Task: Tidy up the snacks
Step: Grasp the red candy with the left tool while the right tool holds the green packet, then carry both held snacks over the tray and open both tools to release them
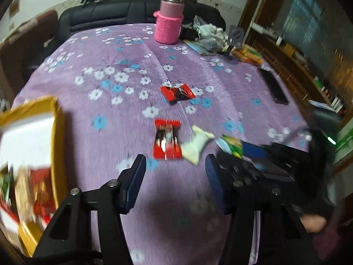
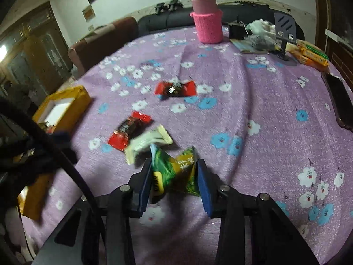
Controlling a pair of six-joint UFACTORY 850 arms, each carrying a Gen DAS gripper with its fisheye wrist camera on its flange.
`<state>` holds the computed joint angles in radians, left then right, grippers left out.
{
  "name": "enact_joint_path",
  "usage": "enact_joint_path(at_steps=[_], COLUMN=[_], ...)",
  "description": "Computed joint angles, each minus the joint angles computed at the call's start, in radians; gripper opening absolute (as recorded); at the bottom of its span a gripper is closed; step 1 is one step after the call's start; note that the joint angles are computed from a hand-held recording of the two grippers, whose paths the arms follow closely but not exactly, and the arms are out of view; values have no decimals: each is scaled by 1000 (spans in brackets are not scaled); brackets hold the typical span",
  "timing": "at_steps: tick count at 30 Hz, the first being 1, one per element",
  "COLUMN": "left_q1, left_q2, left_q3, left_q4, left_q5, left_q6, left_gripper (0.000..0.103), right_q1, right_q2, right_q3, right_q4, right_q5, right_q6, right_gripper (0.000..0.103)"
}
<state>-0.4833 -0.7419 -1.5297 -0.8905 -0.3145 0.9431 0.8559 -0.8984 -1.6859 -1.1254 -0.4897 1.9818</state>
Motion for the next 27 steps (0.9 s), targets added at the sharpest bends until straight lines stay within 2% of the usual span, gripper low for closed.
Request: enact_joint_path(at_steps=[3, 5, 6, 9, 10, 11, 14, 18, 22, 27], left_q1=[-19, -24, -25, -33, -35, -40, -44, -31, -14, 9], left_q2=[-71, -122, -139, -166, -179, -171, -166, -147, -99, -7], left_q3=[-98, -164, -186, -208, -220, -205, -195, -170, -102, 18], left_q4=[231, 317, 351, 383, 419, 421, 452, 353, 174, -147], left_q5=[1, -33, -48, -29, -39, -6, 8, 12, 24, 30], left_q6=[-218, -309, -340, -349, -378, -365, -368, -297, -149, 134], left_gripper=[56, 48, 46, 45, 42, 37, 31, 30, 30, 30], right_q1=[0, 2, 4, 8, 8, 8, 9, 4, 4, 2], right_q2=[-1, -3, -3, -11, -12, -12, -13, 6, 21, 57], right_q3=[-4, -9, -10, -24, -26, -27, -28, 3, 30, 93], right_q4=[23, 36, 35, 54, 57, 58, 59, 5, -74, -344], right_q5=[-2, -9, -13, -29, -32, -31, -33, 8, 31, 85], right_q6=[-25, -41, -44, -77, -81, -82, -82, -1, 101, 390], right_gripper=[39, 38, 38, 38, 38, 38, 34, 33, 33, 33])
